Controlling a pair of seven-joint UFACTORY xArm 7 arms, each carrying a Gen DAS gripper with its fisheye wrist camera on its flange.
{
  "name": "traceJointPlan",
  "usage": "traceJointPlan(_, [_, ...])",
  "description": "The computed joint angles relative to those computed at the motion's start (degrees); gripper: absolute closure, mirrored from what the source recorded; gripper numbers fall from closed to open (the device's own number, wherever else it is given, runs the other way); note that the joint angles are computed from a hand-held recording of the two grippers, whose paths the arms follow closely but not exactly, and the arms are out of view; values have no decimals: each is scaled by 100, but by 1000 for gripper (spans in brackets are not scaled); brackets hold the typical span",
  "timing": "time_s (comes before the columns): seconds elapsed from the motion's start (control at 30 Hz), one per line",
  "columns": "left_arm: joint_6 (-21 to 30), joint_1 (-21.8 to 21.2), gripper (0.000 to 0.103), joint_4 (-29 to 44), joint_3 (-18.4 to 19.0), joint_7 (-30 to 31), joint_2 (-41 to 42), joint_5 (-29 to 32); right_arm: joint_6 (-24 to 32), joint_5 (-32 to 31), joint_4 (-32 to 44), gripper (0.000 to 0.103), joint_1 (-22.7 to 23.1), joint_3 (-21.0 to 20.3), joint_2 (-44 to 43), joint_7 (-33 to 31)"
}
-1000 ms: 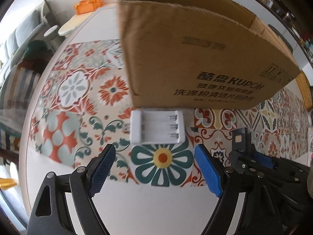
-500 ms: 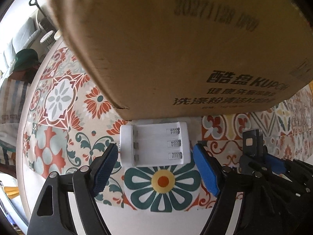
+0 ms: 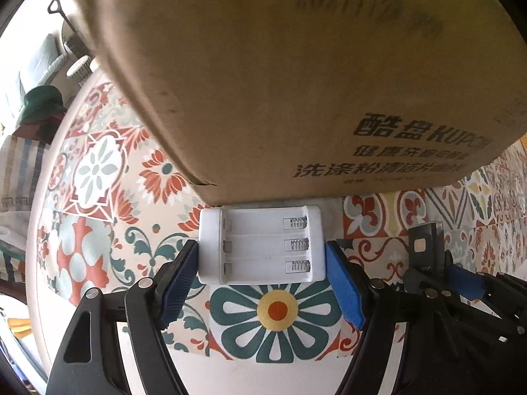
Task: Organize rigid objects
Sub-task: 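Carry the battery charger with the left tool and black device with the right tool into the box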
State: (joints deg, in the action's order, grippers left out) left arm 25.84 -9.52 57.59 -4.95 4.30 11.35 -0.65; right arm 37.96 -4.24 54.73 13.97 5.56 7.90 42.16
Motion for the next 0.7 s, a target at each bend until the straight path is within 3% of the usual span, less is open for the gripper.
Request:
traceJointPlan(0.13, [-153,-19,27,-235,23,-35,-269,96,-41,-114,-131,71,146,70,-142,295])
traceJointPlan(0.7, [-132,36,27,-1048,115,526,-1812,-572,19,-762,-901,71,298,481,-1663,1097])
